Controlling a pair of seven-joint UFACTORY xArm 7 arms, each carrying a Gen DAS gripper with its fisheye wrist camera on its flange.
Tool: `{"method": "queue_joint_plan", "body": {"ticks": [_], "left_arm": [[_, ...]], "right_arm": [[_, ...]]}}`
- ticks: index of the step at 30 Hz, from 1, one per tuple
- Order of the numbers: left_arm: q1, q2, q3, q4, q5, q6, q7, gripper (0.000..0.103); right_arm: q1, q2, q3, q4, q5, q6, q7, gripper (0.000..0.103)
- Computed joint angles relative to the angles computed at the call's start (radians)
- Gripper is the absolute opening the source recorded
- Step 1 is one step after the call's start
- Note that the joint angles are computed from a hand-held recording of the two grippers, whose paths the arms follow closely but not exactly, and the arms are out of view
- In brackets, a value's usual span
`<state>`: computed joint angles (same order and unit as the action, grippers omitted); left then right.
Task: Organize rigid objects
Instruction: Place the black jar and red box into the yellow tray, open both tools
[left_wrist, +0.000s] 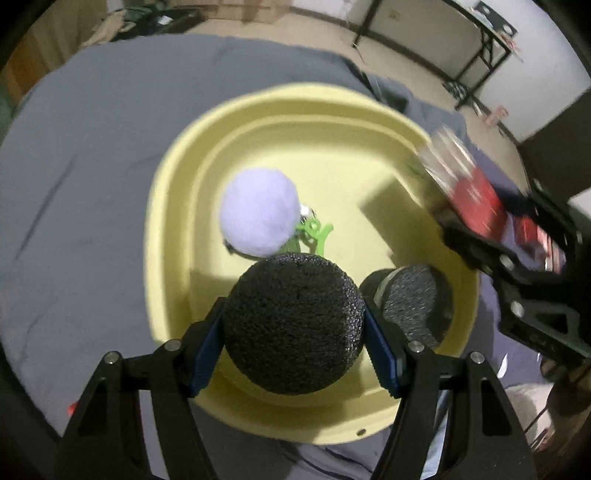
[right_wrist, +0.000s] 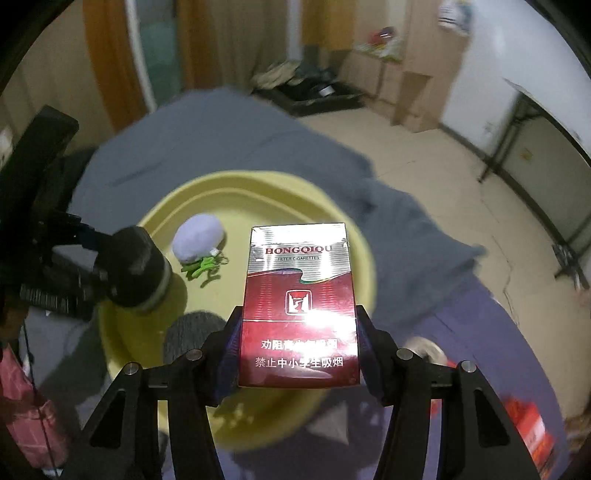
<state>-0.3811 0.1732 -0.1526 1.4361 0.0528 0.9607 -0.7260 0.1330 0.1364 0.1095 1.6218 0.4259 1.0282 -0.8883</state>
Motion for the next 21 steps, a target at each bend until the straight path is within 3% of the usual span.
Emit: {"method": "queue_joint_plan", "body": {"ticks": [11,16,18,21], "left_arm": [[0.01,-0.031,0.0,-0.094,-0.041,-0.107,0.03,0.073],[0.017,-0.064,-0.002,-0.125,-0.044,-0.123,0.015,0.087],[0.022,-0.105,-0.006,-0.146,-0.06,-0.126,0.027,0.089],[0.03,-0.166,-0.008,-0.146,-0.002,-0.11,0.003,0.103]], "right_arm": [[0.1,0.261,0.036,0.259,-0.187,0.061,0.151,0.055],[0.115,0.326,0.044,0.315,-0.205,0.077,0.208,0.057],[0.115,0.318,0.047,0.309,-0.203,0.071,0.224,0.073],[0.073,0.227,0.067,0.228,-0.118,0.004,0.2,0.097]]}}
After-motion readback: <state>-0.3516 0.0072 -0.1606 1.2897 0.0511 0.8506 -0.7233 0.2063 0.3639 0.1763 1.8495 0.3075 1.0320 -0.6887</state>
